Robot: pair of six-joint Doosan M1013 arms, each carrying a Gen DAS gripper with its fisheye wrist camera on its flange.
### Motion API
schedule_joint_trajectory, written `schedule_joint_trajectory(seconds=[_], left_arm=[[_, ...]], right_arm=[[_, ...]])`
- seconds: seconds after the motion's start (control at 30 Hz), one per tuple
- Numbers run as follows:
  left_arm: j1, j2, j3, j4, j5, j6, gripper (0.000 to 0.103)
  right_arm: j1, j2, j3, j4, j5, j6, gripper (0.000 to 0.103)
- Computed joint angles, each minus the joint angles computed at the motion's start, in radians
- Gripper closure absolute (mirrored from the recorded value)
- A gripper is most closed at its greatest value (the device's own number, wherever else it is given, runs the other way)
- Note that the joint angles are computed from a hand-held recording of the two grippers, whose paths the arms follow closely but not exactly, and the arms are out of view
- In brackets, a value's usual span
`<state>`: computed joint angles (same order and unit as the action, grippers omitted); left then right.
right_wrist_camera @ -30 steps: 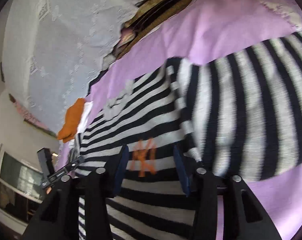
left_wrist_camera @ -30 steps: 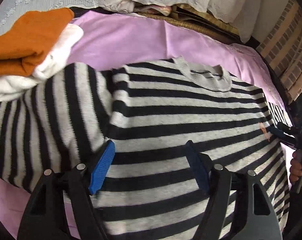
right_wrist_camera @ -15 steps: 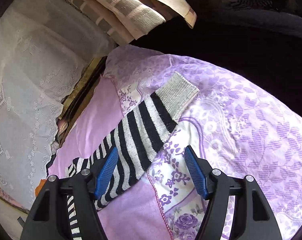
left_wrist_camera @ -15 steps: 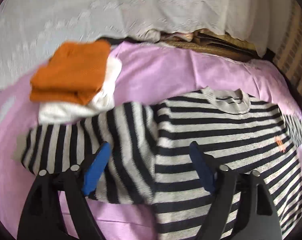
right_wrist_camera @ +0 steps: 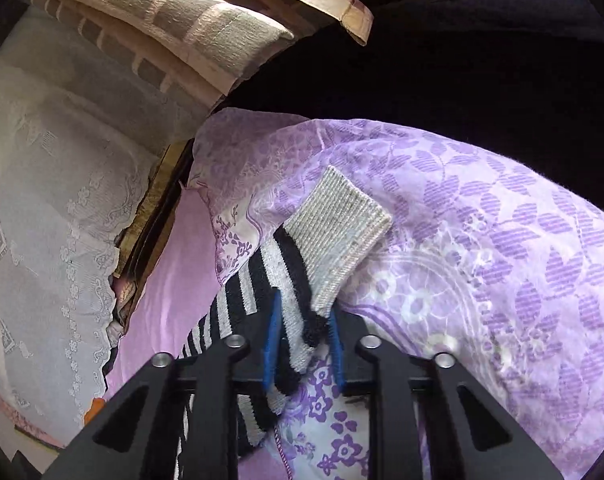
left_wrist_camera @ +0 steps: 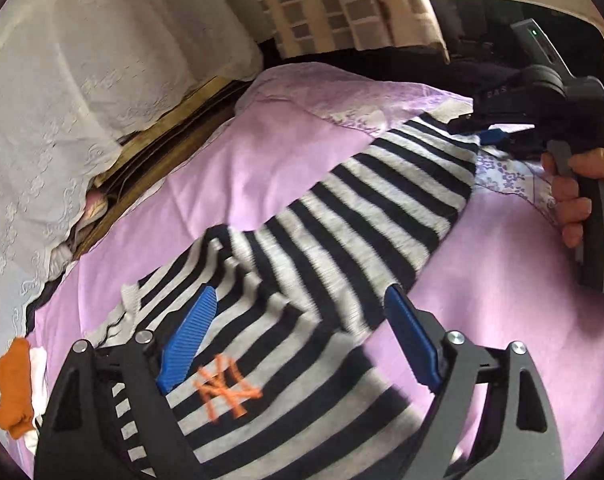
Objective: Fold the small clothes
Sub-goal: 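Grasp a sleeve cuff with the right tool and lift it, then carry the sleeve across the sweater body and lay it down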
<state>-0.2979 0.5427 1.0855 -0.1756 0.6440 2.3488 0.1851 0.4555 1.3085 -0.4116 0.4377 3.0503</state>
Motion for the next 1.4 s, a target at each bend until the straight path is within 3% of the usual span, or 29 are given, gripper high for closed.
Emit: schedule_joint_trajectory(seconds=[0.07,0.1,0.2,0.3,0.37,0.43,0.53,0.6,0.67,0.73,0.9,1.1,1.23,1.27,1.4], left_arm=[[-0.027,0.01,0.008,0.045,-0.018,-0.012,0.026],[-0.036,0.023,-0.007,0.069,0.004,-0.033,0.031],[-0.049,0.052,-0.054,0.097,0.073,-0.102,0.045],[-0.057,0.064,-0.086,0.077,0.111,-0.132,0.047],[-0.066,0.072,-0.098,0.093,0.134,-0.152,0.048],[-0.069,0.079,-0.102,0.093,0.15,-0.166,0.059],[-0.055,0.086,-0.125,0.011,0.211,-0.143,0.071],[-0.047,0.088,-0.133,-0.02,0.237,-0.146,0.071],[-0.037,0.095,-0.147,-0.065,0.267,-0.147,0.071],[-0.024,0.109,-0.173,-0.11,0.308,-0.149,0.071],[-0.018,0.113,-0.174,-0.145,0.312,-0.153,0.071],[-0.012,0.103,-0.167,-0.171,0.305,-0.169,0.079],[-0.007,0.103,-0.174,-0.185,0.329,-0.182,0.079],[-0.004,0.104,-0.179,-0.19,0.343,-0.19,0.077],[0.021,0.108,-0.201,-0.281,0.414,-0.185,0.048]], right_arm=[[-0.012,-0.018,0.043,-0.011,-0.104,0.049,0.096],[-0.009,-0.025,0.05,-0.089,-0.12,0.108,0.096],[0.006,-0.051,0.066,-0.389,-0.131,0.318,0.096],[0.012,-0.068,0.077,-0.555,-0.142,0.469,0.096],[0.006,-0.068,0.076,-0.448,-0.131,0.38,0.096],[-0.004,-0.059,0.067,-0.252,-0.092,0.247,0.096],[-0.031,-0.057,0.098,0.012,-0.131,0.141,0.096],[-0.037,-0.057,0.101,0.09,-0.142,0.07,0.097],[-0.034,-0.059,0.103,0.06,-0.155,0.095,0.086],[-0.03,-0.055,0.096,-0.004,-0.154,0.155,0.084],[-0.026,-0.049,0.089,-0.111,-0.145,0.249,0.096],[-0.002,-0.071,0.1,-0.458,-0.152,0.486,0.096],[0.029,-0.08,0.073,-0.596,-0.096,0.468,0.096],[0.04,-0.078,0.058,-0.599,-0.071,0.429,0.096],[0.069,-0.069,0.005,-0.551,-0.042,0.258,0.096]])
